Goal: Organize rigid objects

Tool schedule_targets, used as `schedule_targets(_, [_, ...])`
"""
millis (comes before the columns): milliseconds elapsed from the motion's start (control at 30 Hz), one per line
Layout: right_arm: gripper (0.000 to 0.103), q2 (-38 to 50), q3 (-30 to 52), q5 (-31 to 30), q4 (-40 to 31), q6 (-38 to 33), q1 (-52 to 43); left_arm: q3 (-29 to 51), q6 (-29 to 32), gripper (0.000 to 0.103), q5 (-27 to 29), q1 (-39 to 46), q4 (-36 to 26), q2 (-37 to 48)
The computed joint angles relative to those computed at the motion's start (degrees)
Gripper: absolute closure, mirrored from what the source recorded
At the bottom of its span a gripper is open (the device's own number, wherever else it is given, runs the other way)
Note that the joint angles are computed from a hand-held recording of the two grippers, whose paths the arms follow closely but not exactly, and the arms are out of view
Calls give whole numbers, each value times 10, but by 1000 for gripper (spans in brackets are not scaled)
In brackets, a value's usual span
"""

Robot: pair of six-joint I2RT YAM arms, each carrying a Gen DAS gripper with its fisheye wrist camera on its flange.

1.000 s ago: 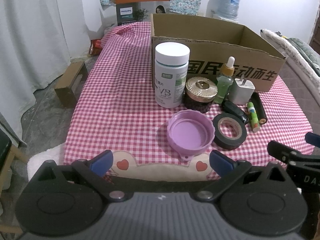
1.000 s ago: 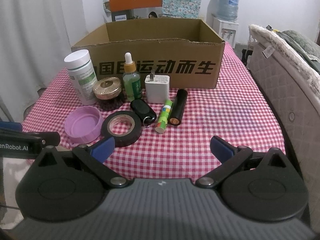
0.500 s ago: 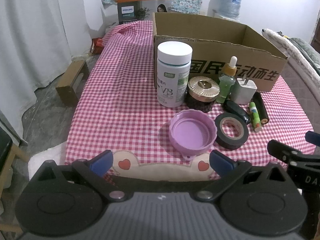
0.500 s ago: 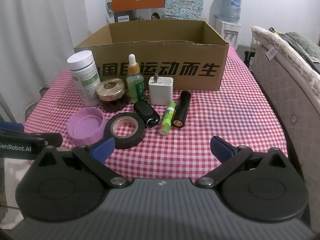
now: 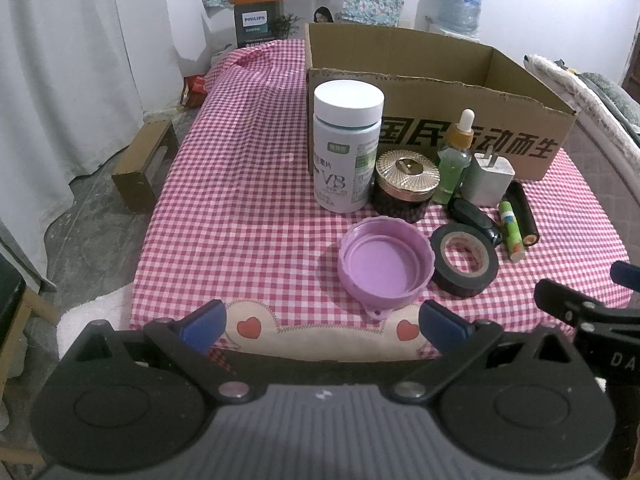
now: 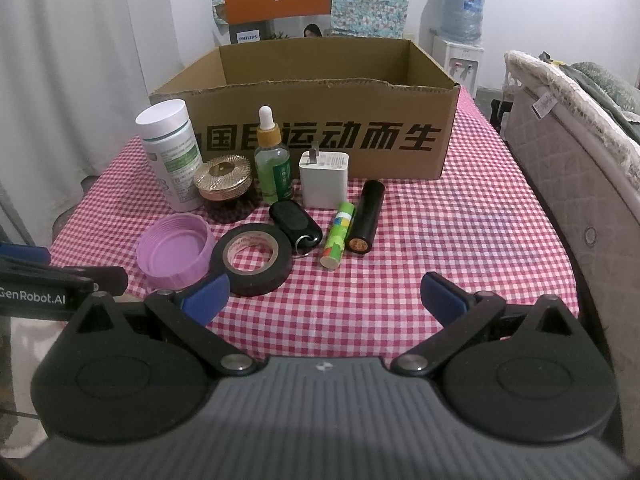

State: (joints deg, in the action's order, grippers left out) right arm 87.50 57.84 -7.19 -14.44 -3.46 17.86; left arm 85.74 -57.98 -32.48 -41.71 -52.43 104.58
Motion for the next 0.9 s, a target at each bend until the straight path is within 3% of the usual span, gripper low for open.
schedule_targets(900, [1, 27, 6, -10, 13, 7, -13, 36, 19, 0, 17, 15, -13, 38])
